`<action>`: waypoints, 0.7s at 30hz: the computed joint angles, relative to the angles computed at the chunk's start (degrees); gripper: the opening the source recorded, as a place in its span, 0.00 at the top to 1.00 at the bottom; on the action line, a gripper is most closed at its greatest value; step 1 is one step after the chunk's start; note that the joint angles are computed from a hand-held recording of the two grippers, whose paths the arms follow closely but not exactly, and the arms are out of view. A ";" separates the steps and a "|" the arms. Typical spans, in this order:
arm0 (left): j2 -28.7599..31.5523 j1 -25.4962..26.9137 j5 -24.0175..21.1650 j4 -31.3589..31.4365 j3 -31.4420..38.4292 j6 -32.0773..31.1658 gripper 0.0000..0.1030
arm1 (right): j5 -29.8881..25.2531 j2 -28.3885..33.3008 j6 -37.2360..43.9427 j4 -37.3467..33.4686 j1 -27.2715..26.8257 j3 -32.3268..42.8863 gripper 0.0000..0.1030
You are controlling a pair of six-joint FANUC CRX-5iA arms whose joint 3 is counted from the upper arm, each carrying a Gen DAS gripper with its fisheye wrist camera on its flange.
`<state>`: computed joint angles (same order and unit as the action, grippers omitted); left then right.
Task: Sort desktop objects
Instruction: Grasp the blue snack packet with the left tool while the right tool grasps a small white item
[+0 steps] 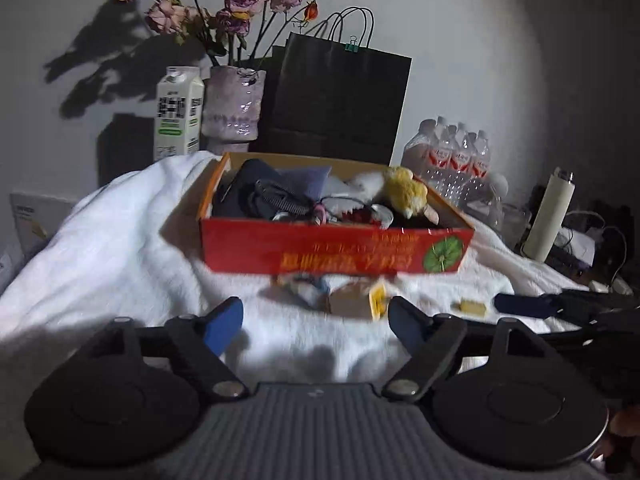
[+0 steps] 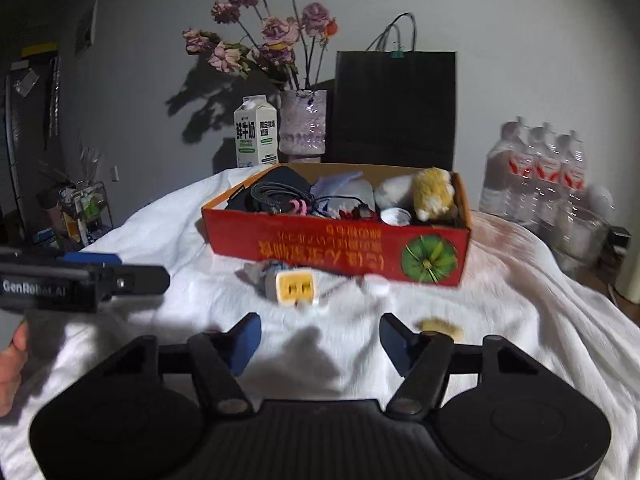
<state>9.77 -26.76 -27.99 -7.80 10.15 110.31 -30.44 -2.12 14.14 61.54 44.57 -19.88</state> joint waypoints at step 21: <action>12.89 5.57 -5.22 16.36 9.00 0.37 0.97 | 0.47 8.11 8.92 -12.90 -2.05 8.42 0.75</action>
<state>22.66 -21.19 -33.21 8.56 19.16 110.67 -29.97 5.99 23.07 48.65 42.52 -11.46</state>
